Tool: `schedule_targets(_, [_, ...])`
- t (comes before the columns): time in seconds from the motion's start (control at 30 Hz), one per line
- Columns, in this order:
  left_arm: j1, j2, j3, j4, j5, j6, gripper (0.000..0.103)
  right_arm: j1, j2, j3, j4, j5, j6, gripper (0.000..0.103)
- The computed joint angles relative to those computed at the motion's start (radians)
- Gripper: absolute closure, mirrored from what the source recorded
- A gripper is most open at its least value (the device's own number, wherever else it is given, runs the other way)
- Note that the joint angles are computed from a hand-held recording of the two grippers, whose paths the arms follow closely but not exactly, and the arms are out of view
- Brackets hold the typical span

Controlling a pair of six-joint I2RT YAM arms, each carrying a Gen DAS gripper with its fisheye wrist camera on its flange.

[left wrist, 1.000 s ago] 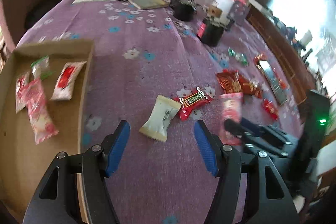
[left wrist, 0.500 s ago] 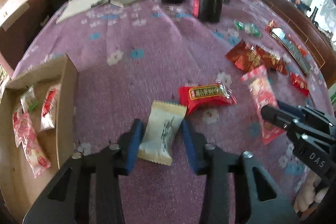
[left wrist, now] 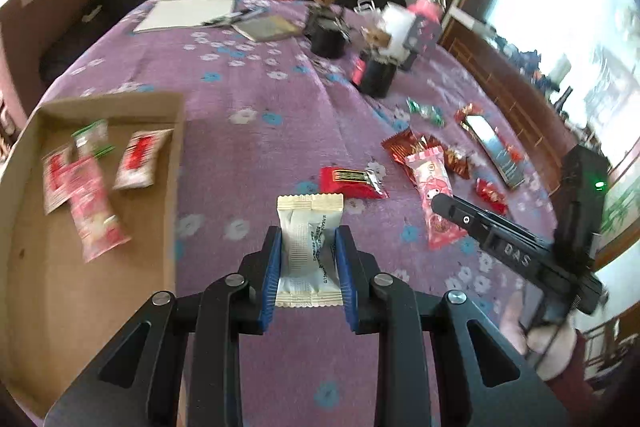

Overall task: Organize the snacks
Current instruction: 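Carry both snacks into the cardboard tray and open both tools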

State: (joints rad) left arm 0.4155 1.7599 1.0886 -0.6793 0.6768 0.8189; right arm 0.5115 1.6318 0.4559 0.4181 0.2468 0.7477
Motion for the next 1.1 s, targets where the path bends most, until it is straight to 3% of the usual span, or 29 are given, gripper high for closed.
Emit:
schedule_targets(0.17, [0.151, 0.090, 0.144, -0.070, 0.023, 0.042, 0.079, 0.037, -0.007, 0.004, 0.005, 0.019, 0.001, 0.083])
schedule_targets(0.47, [0.270, 0.384, 0.495, -0.087, -0.076, -0.072, 0.079, 0.160, 0.017, 0.197, -0.151, -0.009, -0.014, 0.084])
schedule_targets(0.8, [0.216, 0.547, 0.674, -0.084, -0.154, -0.152, 0.079, 0.274, 0.378, 0.753, -0.423, -0.095, -0.093, 0.084])
schedule_targets(0.97, [0.211, 0.643, 0.819, -0.176, -0.164, -0.195, 0.079, 0.276, 0.580, 1.045, -0.574, -0.173, -0.125, 0.084])
schedule_targets(1.1, [0.210, 0.641, 0.821, -0.170, -0.180, -0.208, 0.078, 0.277, 0.712, 1.238, -0.679, -0.217, -0.135, 0.084])
